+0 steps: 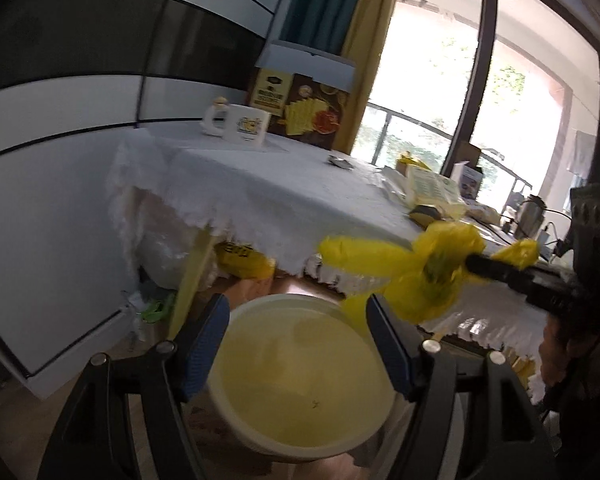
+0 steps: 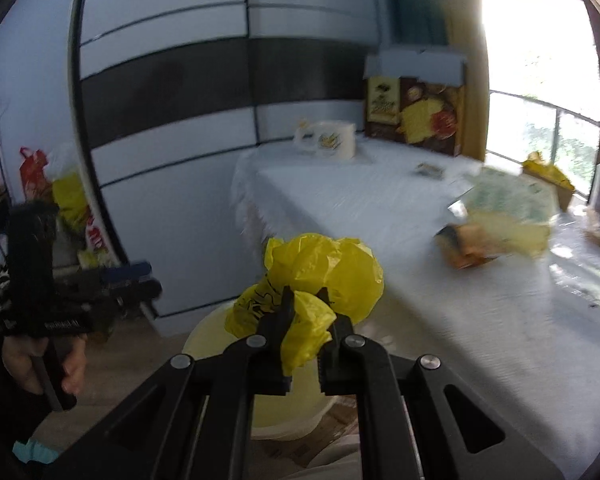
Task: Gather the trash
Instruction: 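Carry the yellow bag over the bucket and open the right gripper, then reach the left gripper to the brown snack wrapper and grasp it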
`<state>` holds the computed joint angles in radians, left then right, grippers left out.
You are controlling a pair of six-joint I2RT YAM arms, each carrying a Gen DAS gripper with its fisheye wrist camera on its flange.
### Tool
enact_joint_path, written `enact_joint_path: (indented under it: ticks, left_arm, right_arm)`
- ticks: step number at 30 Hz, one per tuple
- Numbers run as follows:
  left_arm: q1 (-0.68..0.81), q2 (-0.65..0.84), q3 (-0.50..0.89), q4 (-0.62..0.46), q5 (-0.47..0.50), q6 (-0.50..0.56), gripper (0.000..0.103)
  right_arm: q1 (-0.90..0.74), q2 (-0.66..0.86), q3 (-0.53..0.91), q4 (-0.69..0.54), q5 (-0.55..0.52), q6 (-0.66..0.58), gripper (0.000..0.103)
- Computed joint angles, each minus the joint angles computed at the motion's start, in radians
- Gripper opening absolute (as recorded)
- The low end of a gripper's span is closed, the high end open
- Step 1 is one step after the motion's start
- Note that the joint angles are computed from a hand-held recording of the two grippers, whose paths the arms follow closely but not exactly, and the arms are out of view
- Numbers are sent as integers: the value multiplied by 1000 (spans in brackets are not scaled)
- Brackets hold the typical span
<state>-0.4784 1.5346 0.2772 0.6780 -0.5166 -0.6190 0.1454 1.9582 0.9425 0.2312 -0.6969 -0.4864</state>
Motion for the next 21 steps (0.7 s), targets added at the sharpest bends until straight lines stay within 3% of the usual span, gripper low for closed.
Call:
enact_joint_path:
  ticks: [9,14,21]
  left_arm:
    - [32,-92,-64,-35,-10,-26,71]
    - [38,-85,-53,-42,-4,-23,71]
    - [16,-93,-19,-92,-25,-9,71]
  right_arm:
    - [103,92,36,-22,90,-50,13]
    - [109,110,40,-31,82,-59,46]
    - [74,98,34,-37,59,-56,47]
